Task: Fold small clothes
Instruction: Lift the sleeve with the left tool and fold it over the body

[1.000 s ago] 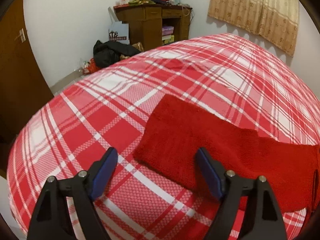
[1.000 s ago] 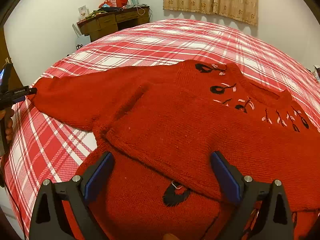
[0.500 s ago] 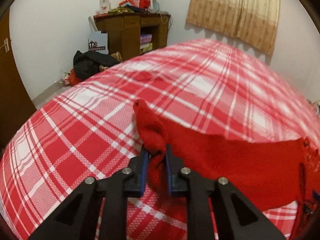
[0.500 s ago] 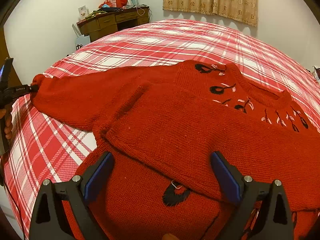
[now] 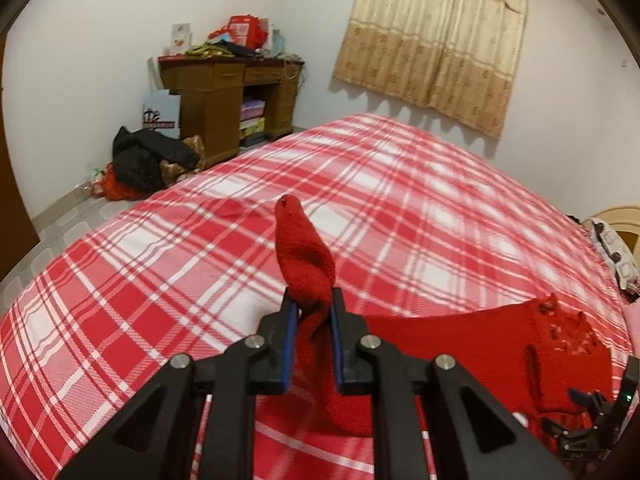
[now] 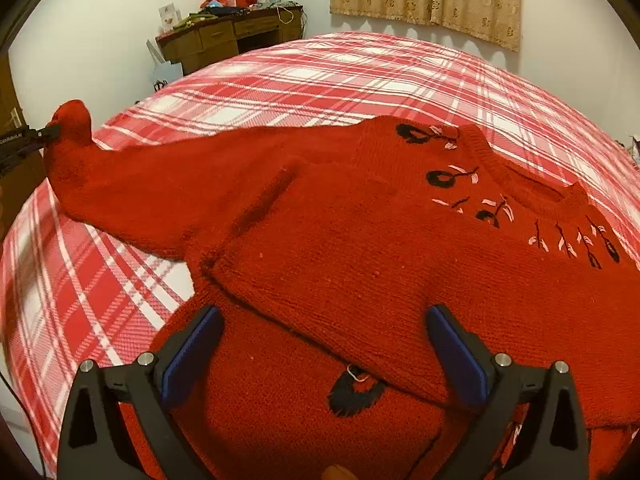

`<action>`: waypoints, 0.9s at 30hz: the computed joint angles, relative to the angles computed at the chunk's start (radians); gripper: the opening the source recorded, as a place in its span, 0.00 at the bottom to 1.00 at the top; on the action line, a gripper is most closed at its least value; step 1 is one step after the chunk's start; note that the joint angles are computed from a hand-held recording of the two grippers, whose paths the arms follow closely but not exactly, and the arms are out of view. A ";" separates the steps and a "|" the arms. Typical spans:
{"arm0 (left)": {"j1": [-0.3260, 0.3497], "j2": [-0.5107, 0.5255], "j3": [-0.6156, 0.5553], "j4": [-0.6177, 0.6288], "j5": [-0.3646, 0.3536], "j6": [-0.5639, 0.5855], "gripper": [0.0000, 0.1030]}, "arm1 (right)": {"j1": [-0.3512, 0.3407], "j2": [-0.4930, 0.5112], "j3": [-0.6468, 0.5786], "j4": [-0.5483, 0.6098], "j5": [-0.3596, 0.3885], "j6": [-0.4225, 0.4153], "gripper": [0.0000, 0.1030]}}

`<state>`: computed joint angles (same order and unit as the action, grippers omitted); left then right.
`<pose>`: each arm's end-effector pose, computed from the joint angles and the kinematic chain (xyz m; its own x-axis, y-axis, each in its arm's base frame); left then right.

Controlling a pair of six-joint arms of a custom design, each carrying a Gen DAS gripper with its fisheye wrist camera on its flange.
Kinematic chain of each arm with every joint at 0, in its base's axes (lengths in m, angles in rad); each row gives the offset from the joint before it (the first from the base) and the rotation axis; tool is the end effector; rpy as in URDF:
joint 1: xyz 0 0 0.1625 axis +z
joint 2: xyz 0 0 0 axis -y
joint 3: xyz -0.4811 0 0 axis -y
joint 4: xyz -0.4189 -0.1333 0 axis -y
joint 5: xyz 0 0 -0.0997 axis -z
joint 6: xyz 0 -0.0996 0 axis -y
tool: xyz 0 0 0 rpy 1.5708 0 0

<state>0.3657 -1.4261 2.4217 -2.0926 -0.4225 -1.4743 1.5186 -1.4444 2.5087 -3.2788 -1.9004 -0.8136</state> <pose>-0.2629 -0.3407 0.2052 -0.8038 -0.2655 -0.5323 0.3209 0.5599 -0.7639 0.0800 -0.4049 0.2579 -0.6724 -0.4134 0.6140 -0.6507 0.7255 -0.2241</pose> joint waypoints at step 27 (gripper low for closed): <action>-0.073 0.262 -0.157 -0.721 -0.113 0.528 0.14 | -0.438 -0.836 -0.054 0.784 0.509 0.022 0.99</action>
